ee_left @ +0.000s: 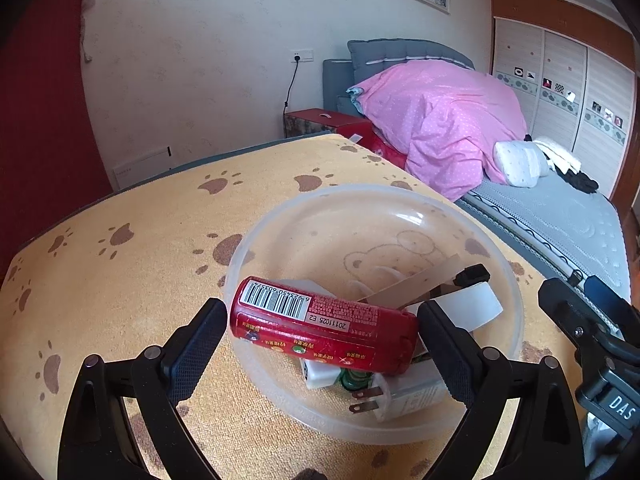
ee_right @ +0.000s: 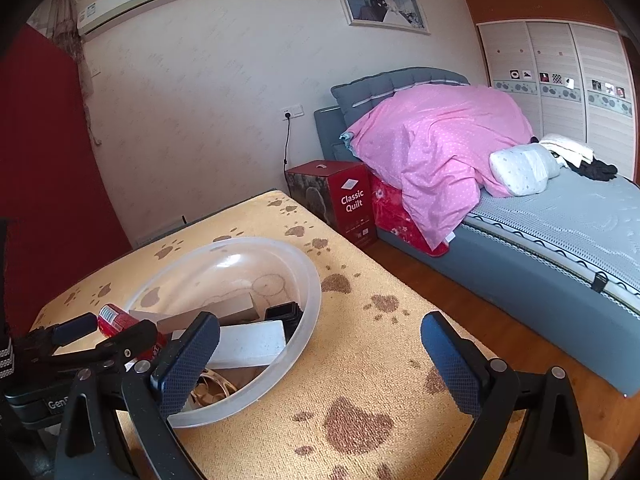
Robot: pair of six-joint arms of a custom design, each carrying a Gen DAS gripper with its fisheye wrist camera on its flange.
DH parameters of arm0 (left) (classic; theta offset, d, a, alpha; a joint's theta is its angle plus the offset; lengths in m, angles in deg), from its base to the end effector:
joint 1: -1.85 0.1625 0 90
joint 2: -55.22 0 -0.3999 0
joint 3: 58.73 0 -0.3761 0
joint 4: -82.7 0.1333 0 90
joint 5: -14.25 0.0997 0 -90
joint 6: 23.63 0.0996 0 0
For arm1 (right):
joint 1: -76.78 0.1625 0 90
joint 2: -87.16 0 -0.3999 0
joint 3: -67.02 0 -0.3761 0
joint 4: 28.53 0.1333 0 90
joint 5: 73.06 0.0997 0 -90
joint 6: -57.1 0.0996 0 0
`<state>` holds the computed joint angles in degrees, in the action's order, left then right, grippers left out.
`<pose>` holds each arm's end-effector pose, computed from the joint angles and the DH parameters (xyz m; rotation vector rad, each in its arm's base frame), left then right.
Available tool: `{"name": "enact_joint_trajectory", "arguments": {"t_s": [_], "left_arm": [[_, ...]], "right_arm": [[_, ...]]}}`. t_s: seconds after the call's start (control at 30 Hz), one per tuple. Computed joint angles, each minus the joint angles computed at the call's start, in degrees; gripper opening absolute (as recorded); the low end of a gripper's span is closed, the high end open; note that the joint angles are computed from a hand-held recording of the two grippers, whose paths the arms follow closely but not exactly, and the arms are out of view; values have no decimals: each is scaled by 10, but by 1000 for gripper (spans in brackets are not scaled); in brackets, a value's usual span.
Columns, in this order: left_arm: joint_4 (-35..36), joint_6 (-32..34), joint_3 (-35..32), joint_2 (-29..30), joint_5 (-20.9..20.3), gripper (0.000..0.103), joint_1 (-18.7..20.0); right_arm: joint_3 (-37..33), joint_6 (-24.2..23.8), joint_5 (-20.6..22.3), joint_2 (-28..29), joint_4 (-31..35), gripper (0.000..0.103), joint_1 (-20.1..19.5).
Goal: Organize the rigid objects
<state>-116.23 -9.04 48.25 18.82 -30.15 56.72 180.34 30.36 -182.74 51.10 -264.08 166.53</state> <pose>-0.1598 -0.5825 0.0523 0.6631 2.2323 -0.9611 0.0974 -0.5307 0.0890 0.2523 -2.2021 1.3626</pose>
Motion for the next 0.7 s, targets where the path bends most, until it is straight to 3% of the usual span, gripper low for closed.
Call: {"name": "enact_joint_trajectory", "arguments": {"t_s": [0.3,0.7], "left_arm": [[-31,-10,40,-23,2,100,-8],[-115,-22,89,-25,102,103,-34]], "right_arm": [[5,-6,4,-3,2,103,2],[37,-66,22,-19,43,103,10]]}}
